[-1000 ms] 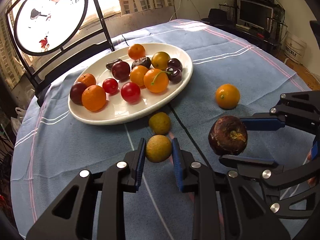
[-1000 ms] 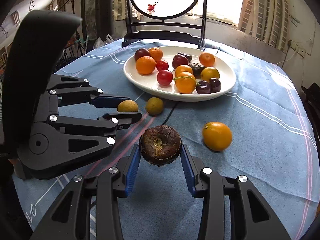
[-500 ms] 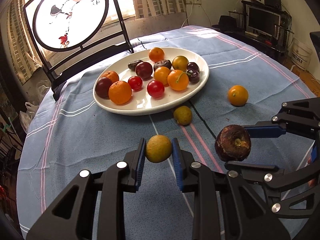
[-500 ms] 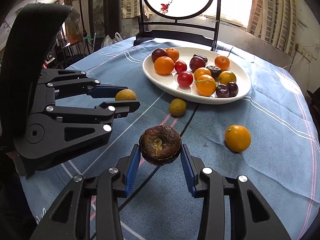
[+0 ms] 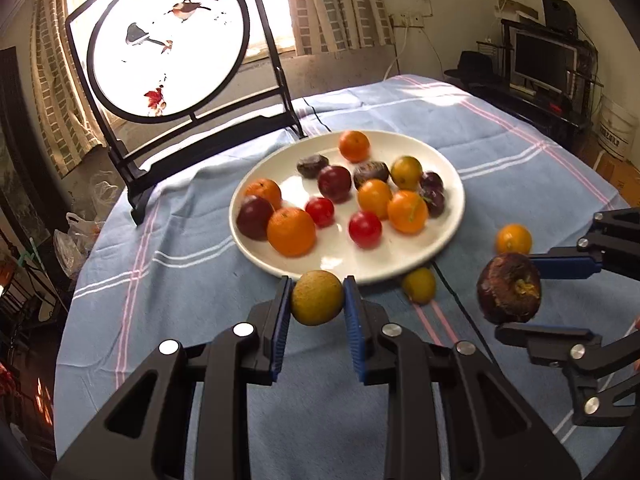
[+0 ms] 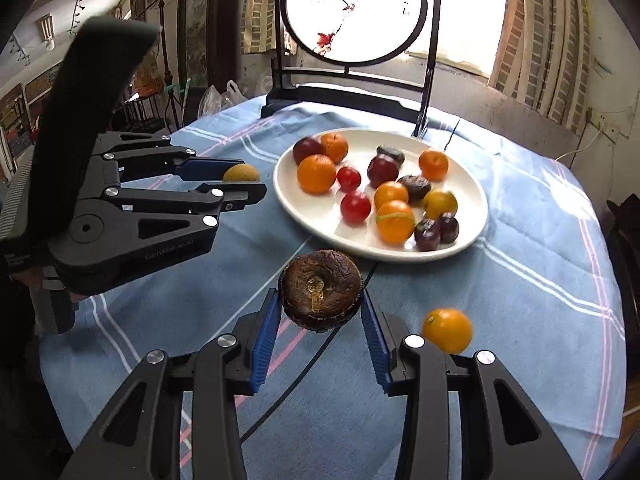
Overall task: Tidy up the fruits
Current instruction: 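Carry the citrus and brown fruit onto the white plate and open both tools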
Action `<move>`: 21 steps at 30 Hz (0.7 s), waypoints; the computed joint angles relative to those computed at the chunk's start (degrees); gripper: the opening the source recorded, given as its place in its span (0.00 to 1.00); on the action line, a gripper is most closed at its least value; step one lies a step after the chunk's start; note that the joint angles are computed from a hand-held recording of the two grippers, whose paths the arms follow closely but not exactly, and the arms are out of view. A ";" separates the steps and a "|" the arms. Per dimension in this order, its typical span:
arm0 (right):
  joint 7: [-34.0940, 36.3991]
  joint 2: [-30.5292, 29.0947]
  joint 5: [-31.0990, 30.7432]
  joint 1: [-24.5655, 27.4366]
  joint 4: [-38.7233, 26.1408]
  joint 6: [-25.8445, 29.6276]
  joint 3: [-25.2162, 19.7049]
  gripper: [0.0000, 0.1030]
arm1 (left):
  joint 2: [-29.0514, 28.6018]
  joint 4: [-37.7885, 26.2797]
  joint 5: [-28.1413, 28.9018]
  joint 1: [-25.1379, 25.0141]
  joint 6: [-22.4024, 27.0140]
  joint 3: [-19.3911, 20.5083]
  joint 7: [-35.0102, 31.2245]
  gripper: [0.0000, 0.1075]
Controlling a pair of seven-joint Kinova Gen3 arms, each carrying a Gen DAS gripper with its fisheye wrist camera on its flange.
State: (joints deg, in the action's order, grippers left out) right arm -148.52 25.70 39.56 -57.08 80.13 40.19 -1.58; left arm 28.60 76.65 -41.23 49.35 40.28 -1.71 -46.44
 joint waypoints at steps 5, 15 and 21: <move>-3.24 -0.41 4.14 0.43 -3.04 -0.95 2.92 0.40 | 1.55 -7.74 1.33 -2.39 0.51 -0.67 -0.56 0.23; -4.34 5.76 2.06 5.83 -13.00 -1.87 4.38 0.40 | 12.36 -27.05 9.99 -6.10 5.95 -1.48 -5.73 0.23; 4.48 11.56 -5.76 8.00 -21.31 1.67 4.17 0.40 | 16.81 -31.31 14.43 -7.08 7.98 -1.95 -10.20 0.23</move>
State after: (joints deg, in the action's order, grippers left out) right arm -144.04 37.25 33.80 -49.08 58.82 41.86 2.60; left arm 45.41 45.35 -26.80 42.26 48.26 -3.66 -56.64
